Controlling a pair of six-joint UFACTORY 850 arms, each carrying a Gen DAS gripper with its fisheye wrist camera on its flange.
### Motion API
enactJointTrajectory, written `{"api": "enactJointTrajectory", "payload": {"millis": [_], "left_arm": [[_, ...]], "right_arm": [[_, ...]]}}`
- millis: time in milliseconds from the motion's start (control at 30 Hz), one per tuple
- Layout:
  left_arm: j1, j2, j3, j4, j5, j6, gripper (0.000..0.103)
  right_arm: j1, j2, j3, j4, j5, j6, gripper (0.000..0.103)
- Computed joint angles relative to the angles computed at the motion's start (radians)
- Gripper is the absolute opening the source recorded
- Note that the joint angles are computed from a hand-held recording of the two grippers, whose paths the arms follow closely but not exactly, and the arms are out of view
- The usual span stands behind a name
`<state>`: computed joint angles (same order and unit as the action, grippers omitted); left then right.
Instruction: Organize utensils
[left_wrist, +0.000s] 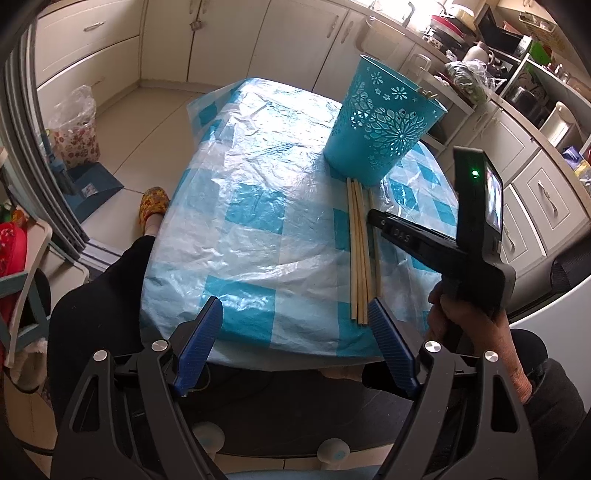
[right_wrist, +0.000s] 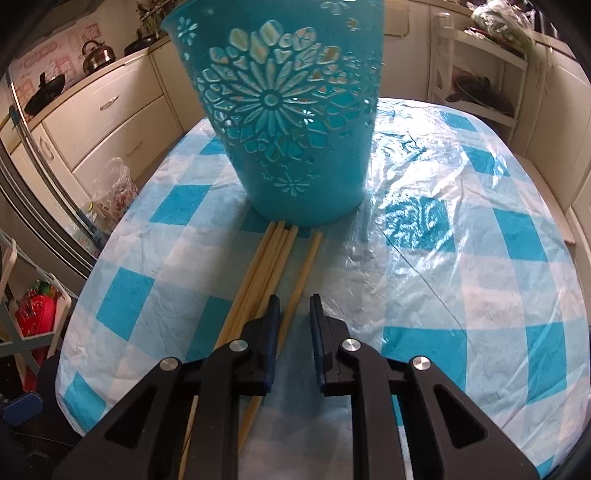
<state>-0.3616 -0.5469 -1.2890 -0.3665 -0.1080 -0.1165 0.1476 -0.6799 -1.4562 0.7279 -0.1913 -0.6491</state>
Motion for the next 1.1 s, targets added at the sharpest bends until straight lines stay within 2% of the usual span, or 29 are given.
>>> {"api": "enactJointTrajectory", "payload": {"millis": [67,167,267,333,433,667,867,1100], "left_arm": [[0.000,-0.016,-0.025,0.081,-0.005,-0.070,0.077],[0.006,-0.056,-0.086,0.172,-0.018,-0.157,0.077],[0.005,-0.114,-0.171,0.334,-0.037,-0.301,0.077],[0.001,-0.183,-0.268,0.412,-0.077,-0.358,0.077],[-0.009,-0.288,-0.418,0.467,-0.153,-0.383,0.077],[-0.023,-0.486,-0.717,0.524,-0.327,-0.398,0.077],[-0.037,-0.573,-0.858,0.628,-0.415,-0.448,0.077],[-0.051,-0.642,-0.976,0.719,-0.493,-0.481,0.077]], "right_arm": [[0.002,-0.001,-0.004,-0.056,-0.006,0.020,0.017],[-0.011,0.005,-0.005,-0.088,-0.047,0.004,0.010],[-0.042,0.029,0.030,-0.018,-0.072,-0.089,0.009],[-0.068,0.043,0.053,0.072,-0.098,-0.170,0.007],[-0.094,0.047,0.068,0.227,-0.133,-0.292,0.007],[-0.117,0.041,0.069,0.368,-0.190,-0.401,0.007],[-0.128,0.038,0.063,0.396,-0.223,-0.421,0.007],[-0.128,0.040,0.066,0.407,-0.223,-0.437,0.007]]}}
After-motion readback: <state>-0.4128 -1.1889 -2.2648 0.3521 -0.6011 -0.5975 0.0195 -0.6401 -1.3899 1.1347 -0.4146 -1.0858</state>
